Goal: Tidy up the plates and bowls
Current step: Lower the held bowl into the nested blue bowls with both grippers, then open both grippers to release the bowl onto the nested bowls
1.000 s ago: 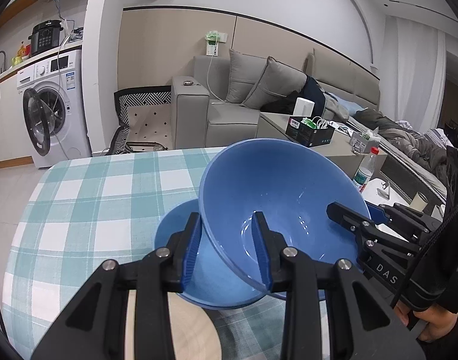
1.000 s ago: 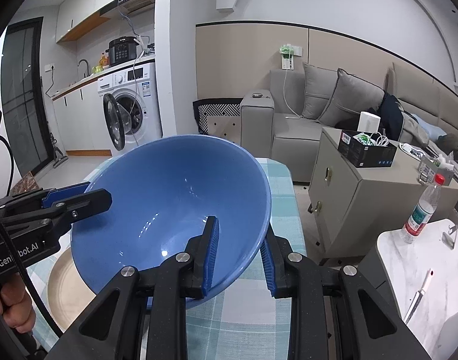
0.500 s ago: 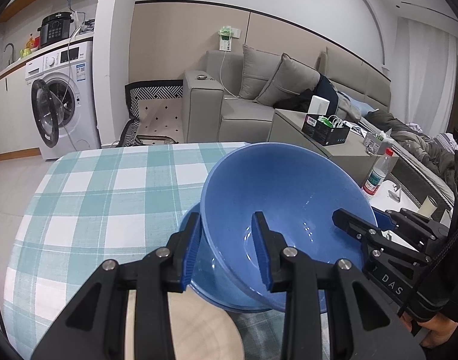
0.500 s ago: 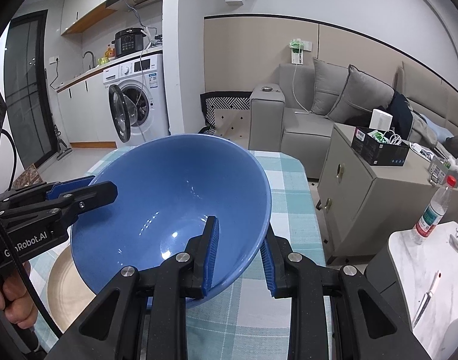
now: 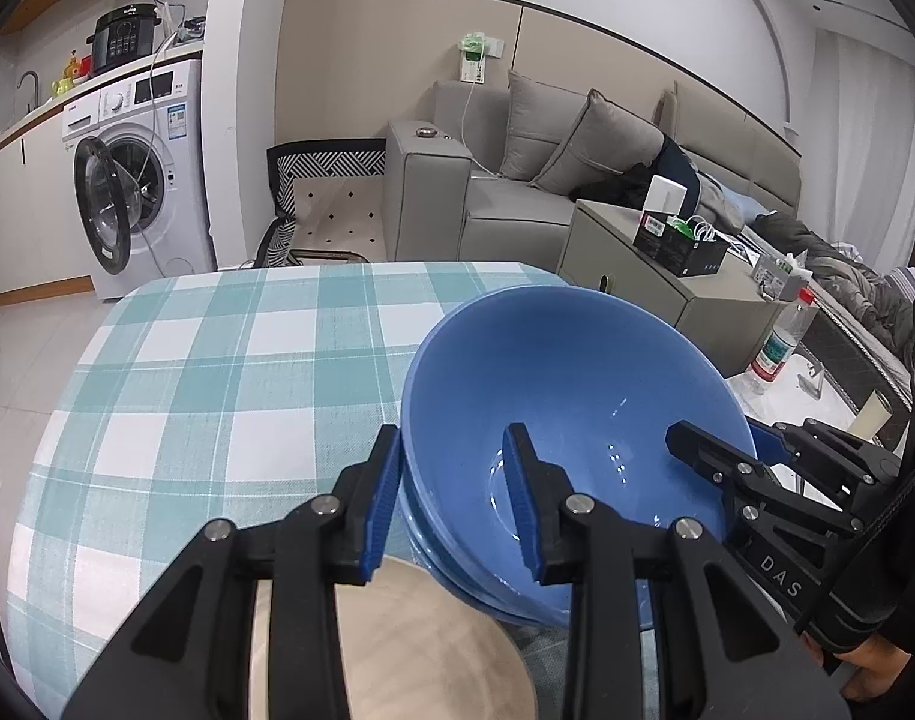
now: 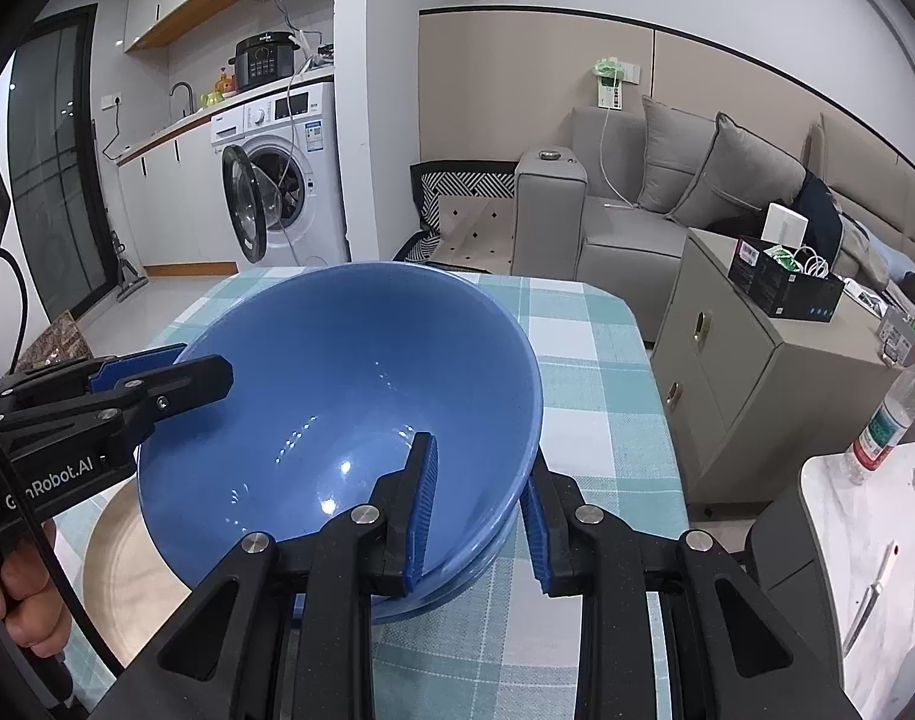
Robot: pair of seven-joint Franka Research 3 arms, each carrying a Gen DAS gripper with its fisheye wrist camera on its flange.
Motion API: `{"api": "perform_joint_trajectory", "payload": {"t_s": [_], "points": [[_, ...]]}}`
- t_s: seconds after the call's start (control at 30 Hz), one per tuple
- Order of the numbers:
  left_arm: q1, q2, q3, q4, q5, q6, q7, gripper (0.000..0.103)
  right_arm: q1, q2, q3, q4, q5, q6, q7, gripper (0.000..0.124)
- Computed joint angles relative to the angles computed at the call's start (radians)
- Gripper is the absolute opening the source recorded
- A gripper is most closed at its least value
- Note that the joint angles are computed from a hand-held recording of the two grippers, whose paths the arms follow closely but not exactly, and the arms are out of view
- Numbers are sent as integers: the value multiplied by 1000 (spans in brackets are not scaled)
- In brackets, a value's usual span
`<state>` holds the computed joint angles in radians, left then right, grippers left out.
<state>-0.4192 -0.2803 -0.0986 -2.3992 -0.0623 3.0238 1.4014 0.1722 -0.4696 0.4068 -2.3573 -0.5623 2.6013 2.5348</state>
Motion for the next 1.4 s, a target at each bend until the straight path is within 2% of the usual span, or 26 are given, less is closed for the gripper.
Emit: {"api": "perform_joint_trajectory", "payload": {"t_s": [0.53,0.9,0.97,1.03,1.17,1.3,1.4], "points": [[48,49,-34,15,39,-14,-11,33,25,75,-28,13,-34,-4,15,27],[54,62,-40,24,39,-39,16,33,45,88,-53,10,-38,8,25,27],[46,57,-34,21,27,-44,34,33,56,79,-67,-1,-12,27,13,31],[39,51,-28,18,11,-52,50,33,52,69,-66,-8,-2,29,4,41],[42,41,-29,17,-1,-74,57,35,46,46,-61,-26,19,34,-18,41],[40,31,-26,9,-12,-82,69,55,29,19,-51,-50,28,58,-16,57],[46,17,-29,-2,-5,-87,75,59,34,-4,-61,-76,61,94,-51,74]]}}
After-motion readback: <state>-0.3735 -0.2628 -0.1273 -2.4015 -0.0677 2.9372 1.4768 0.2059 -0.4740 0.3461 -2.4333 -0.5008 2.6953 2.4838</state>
